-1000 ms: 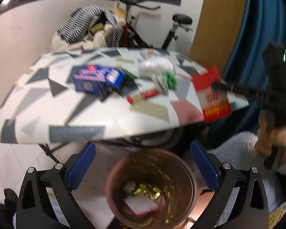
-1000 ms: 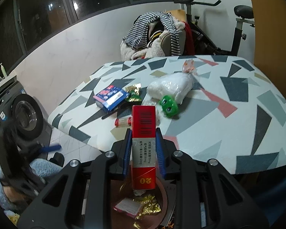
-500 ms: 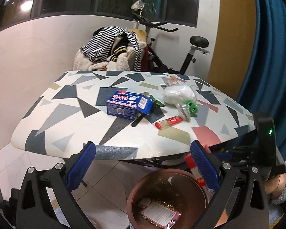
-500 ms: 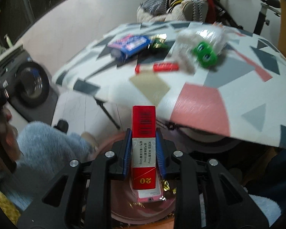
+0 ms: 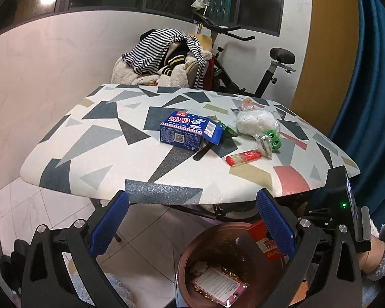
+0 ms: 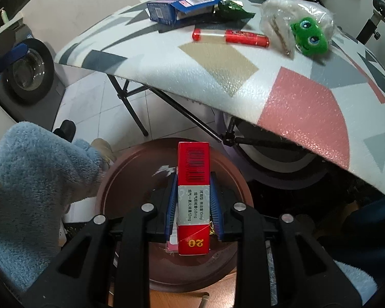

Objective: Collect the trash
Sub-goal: 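Lower the red cigarette pack into the brown bin and open the right gripper, then move both tools back over the table toward the remaining trash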

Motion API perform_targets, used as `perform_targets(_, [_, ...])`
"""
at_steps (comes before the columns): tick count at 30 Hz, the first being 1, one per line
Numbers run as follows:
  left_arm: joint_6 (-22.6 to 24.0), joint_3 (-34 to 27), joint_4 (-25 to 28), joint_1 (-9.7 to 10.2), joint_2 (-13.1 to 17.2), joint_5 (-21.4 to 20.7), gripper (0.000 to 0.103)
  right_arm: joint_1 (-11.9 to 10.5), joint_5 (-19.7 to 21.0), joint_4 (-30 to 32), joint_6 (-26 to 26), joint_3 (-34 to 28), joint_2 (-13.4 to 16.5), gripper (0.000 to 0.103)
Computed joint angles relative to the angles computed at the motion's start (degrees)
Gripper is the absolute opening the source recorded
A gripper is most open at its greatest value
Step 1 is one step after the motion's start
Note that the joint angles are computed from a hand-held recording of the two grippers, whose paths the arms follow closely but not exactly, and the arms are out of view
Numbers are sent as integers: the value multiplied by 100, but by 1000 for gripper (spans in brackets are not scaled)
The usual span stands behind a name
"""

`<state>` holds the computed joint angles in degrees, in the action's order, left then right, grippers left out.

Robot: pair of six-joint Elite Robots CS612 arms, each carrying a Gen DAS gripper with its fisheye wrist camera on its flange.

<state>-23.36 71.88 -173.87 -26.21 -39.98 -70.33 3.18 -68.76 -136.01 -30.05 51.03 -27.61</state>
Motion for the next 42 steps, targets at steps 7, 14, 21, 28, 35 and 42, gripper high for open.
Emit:
perform_targets(7, [10, -21, -1, 6, 21, 2, 97, 8, -195, -137, 175, 1, 13, 29])
perform_targets(14, [-31, -22, 10, 8, 11, 34, 97, -52, 90, -848, 327, 300, -119, 93])
perform_targets(21, [2, -36, -28, 18, 2, 96, 97, -151, 409, -1347, 734, 359, -162, 97])
perform_targets(28, [140, -126, -108, 45, 3, 238, 97, -228, 498, -1857, 1247, 257, -161, 97])
perform_targets(35, [205, -272, -187, 98, 27, 362, 97, -290, 477, -2093, 1510, 1, -118, 97])
perform_targets(42, [324, -435, -180, 138, 70, 338, 97, -327, 399, -2210, 1632, -283, -51, 97])
